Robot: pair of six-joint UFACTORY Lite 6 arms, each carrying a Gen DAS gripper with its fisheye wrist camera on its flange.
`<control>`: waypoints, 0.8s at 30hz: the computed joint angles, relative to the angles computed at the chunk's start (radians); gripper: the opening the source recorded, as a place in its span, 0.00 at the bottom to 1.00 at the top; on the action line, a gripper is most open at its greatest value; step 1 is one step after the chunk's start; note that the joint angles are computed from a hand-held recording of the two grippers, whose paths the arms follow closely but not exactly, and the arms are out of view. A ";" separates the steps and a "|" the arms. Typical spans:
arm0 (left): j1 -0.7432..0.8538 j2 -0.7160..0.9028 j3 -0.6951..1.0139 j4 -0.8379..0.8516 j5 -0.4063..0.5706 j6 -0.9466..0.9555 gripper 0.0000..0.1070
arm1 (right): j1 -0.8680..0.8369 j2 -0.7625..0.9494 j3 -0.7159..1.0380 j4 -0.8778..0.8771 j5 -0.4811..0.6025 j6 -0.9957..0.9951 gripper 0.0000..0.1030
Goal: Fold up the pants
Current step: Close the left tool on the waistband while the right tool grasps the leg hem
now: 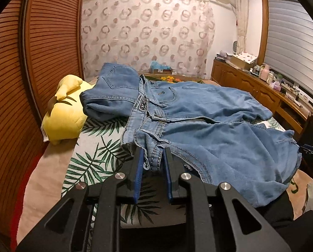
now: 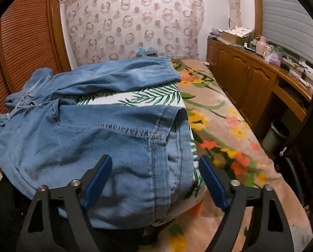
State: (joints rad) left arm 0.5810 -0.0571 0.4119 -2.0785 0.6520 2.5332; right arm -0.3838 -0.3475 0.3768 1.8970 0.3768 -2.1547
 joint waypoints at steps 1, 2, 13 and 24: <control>0.001 0.000 0.000 0.000 0.002 0.003 0.18 | -0.006 0.013 0.008 -0.017 0.004 0.014 0.68; -0.001 -0.002 -0.002 -0.005 0.005 0.006 0.18 | 0.002 0.019 0.018 -0.033 -0.007 0.039 0.65; -0.118 -0.099 0.047 -0.042 -0.020 -0.084 0.16 | 0.060 0.025 0.050 -0.085 -0.069 0.063 0.08; -0.177 -0.046 0.216 -0.004 0.002 -0.261 0.16 | 0.106 -0.216 0.106 -0.353 -0.047 0.361 0.06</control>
State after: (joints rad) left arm 0.4041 -0.1036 0.6274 -2.0822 0.6541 2.2719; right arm -0.2773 -0.5632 0.4823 1.5438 0.3294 -1.7942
